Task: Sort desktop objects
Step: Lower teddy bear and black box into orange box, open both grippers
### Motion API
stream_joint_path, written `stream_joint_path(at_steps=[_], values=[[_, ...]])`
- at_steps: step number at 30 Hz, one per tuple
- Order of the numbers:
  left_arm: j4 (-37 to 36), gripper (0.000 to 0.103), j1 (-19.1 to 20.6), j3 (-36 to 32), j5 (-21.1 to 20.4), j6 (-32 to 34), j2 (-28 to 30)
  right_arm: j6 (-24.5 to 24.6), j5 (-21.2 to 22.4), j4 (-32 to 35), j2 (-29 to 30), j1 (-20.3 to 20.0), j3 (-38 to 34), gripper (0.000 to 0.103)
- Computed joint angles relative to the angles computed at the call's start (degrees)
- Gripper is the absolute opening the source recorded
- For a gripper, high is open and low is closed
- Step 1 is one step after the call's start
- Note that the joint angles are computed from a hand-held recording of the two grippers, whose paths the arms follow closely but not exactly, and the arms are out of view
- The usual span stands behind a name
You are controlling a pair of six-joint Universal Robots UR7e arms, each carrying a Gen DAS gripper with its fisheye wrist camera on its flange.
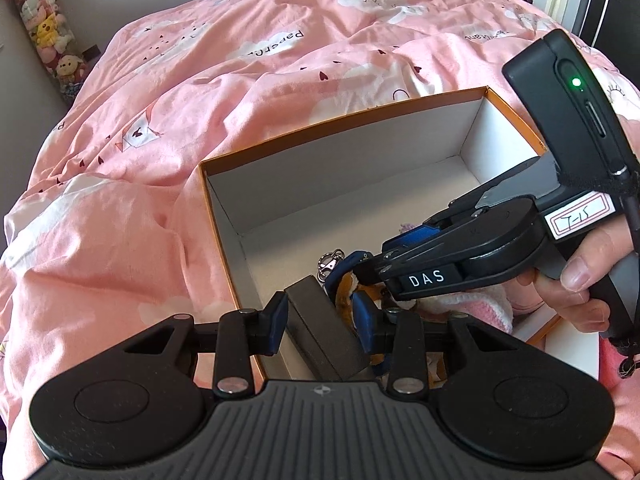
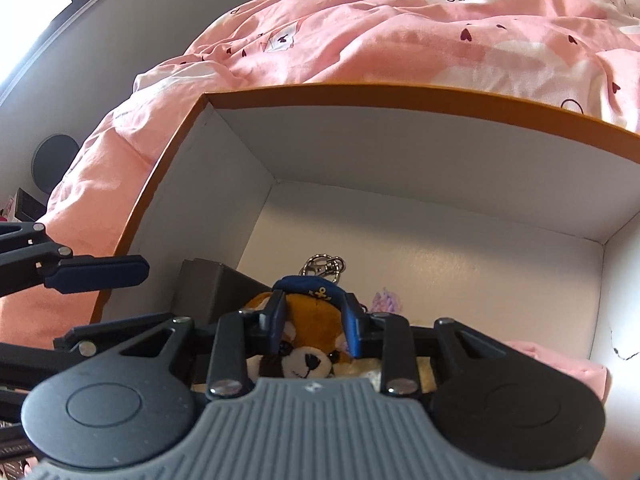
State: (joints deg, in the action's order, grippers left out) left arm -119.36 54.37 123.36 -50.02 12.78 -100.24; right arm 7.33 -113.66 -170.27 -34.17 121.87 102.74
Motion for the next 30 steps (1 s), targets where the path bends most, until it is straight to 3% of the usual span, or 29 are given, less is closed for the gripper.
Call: stream_joint_path(at_steps=[8,11,17,22,30], values=[[-3.3,0.042,2.4,-2.2,-0.4,5.3,5.5,-1.6,-3.8,-3.7,-1.7,1.9,2.2,0.034],[-1.1,0.035,4.0,-4.0,-1.8,4.6,7.6,-2.0,-4.9,-4.9,-2.2,2.1,3.2,0.033],[5.5,0.023,4.3,-5.6,-2.1,2.9,8.1,-1.3,-4.2,-5.6,-2.9,1.7,4.5,0.034],[8.4,0.022,3.5,-5.5,-1.7,3.6,7.4,-1.2,-4.2,-6.4,-2.7,1.8,5.0,0.034],[2.4,0.022,4.8,-4.5,-4.3,3.7,6.2,-1.9,-4.2,-8.9,-3.6,2.5,6.5,0.034]])
